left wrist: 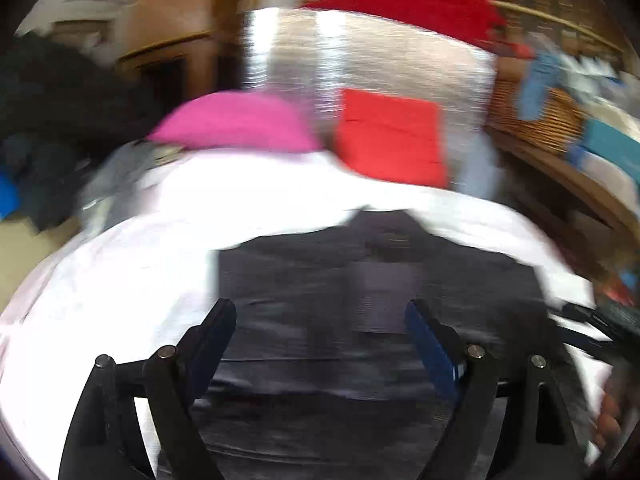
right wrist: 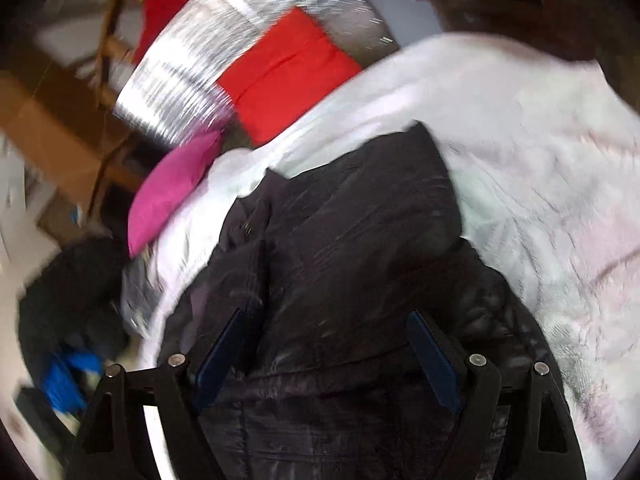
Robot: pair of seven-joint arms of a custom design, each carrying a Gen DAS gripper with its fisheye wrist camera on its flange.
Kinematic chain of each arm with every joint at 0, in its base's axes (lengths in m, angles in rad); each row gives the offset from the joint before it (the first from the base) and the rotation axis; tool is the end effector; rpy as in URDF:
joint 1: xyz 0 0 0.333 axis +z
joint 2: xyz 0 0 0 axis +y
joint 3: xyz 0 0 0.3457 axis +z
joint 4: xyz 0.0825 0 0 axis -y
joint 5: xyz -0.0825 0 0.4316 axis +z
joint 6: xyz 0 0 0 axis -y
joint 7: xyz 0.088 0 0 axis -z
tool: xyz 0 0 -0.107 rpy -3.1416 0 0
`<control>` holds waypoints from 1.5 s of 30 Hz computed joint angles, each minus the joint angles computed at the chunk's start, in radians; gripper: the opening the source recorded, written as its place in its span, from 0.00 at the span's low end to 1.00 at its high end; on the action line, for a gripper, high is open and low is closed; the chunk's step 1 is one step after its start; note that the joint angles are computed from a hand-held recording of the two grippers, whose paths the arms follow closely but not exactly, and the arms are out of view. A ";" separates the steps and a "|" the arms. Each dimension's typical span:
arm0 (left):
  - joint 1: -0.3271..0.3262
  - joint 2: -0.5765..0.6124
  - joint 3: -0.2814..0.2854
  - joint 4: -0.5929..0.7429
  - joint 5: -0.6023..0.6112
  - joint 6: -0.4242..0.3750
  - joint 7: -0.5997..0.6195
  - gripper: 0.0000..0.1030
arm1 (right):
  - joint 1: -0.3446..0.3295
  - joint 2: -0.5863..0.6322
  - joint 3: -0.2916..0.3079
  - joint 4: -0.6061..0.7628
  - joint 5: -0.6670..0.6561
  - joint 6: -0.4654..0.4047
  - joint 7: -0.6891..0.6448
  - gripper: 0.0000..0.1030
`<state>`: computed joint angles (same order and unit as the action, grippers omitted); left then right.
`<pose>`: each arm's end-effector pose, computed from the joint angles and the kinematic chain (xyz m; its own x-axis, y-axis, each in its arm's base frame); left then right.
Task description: Fold large clothes
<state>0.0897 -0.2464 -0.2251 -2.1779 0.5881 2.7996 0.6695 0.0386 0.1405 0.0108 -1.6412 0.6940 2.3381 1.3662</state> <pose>0.5561 -0.1130 0.5987 0.2197 -0.9696 0.1074 -0.5569 -0.2150 -0.8023 0.7001 0.0443 0.6133 0.0760 -0.8393 -0.5383 -0.8385 0.2383 -0.4900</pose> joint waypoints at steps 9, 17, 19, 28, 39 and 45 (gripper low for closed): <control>-0.054 0.122 0.128 0.038 -0.450 -0.213 0.159 0.58 | 0.127 -0.063 0.052 -0.078 -0.190 0.172 -0.245 0.83; -0.057 0.138 0.151 0.052 -0.617 -0.234 0.330 0.62 | 0.235 0.123 0.052 0.147 -0.615 -0.014 -0.184 0.83; -0.055 0.129 0.144 0.048 -0.618 -0.242 0.340 0.62 | 0.253 0.159 0.042 0.180 -0.682 -0.022 -0.152 0.83; -0.056 0.199 0.128 0.127 -0.541 -0.274 0.315 0.62 | 0.298 0.275 0.013 0.322 -0.811 -0.032 0.050 0.48; -0.061 0.190 0.118 0.115 -0.443 -0.272 0.252 0.63 | -0.040 0.093 0.086 0.043 0.094 0.007 0.146 0.38; -0.066 0.182 0.117 0.111 -0.402 -0.263 0.215 0.63 | -0.102 0.056 0.034 -0.029 0.397 -0.119 0.083 0.60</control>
<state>0.0238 -0.0646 -0.1086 -2.0667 0.1858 2.5366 0.8843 -0.0633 0.1969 0.0452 -1.6703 1.0907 2.2190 1.4491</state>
